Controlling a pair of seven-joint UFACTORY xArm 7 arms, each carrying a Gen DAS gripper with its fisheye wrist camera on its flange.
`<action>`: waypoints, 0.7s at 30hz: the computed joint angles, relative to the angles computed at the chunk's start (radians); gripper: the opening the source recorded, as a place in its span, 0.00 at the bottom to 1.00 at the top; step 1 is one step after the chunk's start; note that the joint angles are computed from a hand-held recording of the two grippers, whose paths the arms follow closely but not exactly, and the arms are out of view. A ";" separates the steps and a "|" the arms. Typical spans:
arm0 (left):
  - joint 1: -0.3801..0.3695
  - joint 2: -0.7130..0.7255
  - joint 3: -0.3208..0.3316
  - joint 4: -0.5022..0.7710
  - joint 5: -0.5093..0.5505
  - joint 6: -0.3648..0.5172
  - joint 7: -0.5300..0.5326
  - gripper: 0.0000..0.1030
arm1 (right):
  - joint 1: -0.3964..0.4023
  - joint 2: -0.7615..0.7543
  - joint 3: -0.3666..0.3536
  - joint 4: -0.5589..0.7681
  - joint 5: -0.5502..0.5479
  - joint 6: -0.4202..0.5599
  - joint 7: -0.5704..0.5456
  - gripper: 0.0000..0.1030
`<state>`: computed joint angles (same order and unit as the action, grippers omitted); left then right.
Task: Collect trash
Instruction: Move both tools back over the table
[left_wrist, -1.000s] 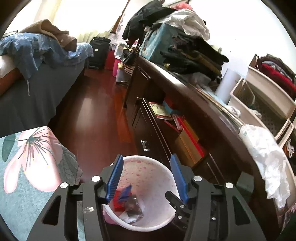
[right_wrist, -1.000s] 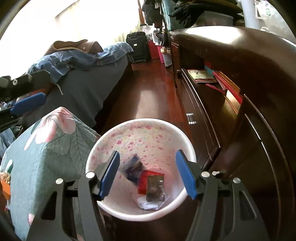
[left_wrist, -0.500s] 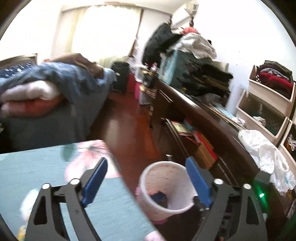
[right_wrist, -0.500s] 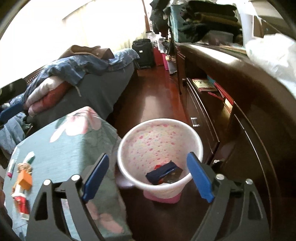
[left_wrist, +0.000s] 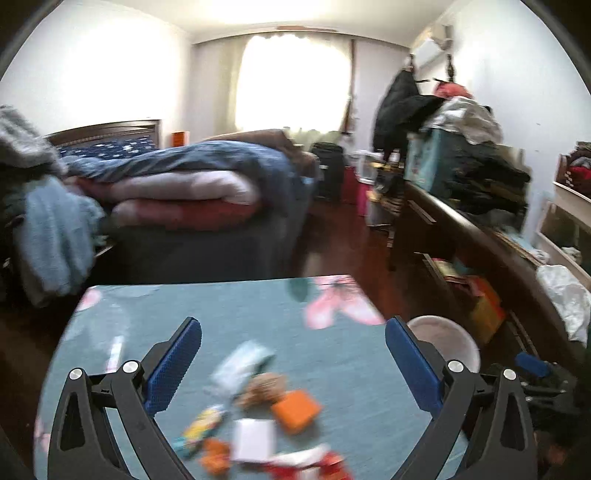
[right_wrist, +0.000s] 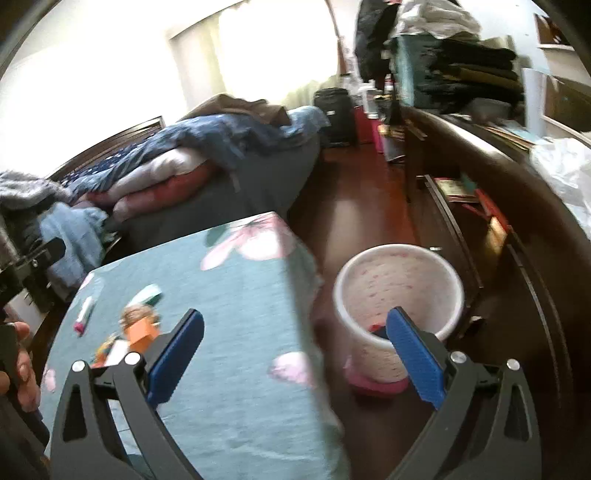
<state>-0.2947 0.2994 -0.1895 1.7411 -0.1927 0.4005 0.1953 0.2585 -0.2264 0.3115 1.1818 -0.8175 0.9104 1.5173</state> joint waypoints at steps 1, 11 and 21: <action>0.015 -0.013 0.004 -0.017 -0.010 0.001 0.006 0.96 | 0.004 0.020 0.008 0.021 -0.001 0.002 -0.003 0.96; 0.114 -0.069 0.071 -0.114 -0.011 0.030 -0.011 0.96 | 0.149 0.277 -0.026 0.289 -0.039 0.021 -0.044 0.96; 0.170 -0.036 0.108 -0.122 0.042 0.083 -0.026 0.96 | 0.284 0.405 -0.127 0.434 -0.039 0.030 -0.087 0.96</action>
<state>-0.1247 0.2638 -0.0813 1.6190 -0.1508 0.4835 0.1698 0.5426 0.1781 0.1846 1.6159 -0.8567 0.9402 1.4300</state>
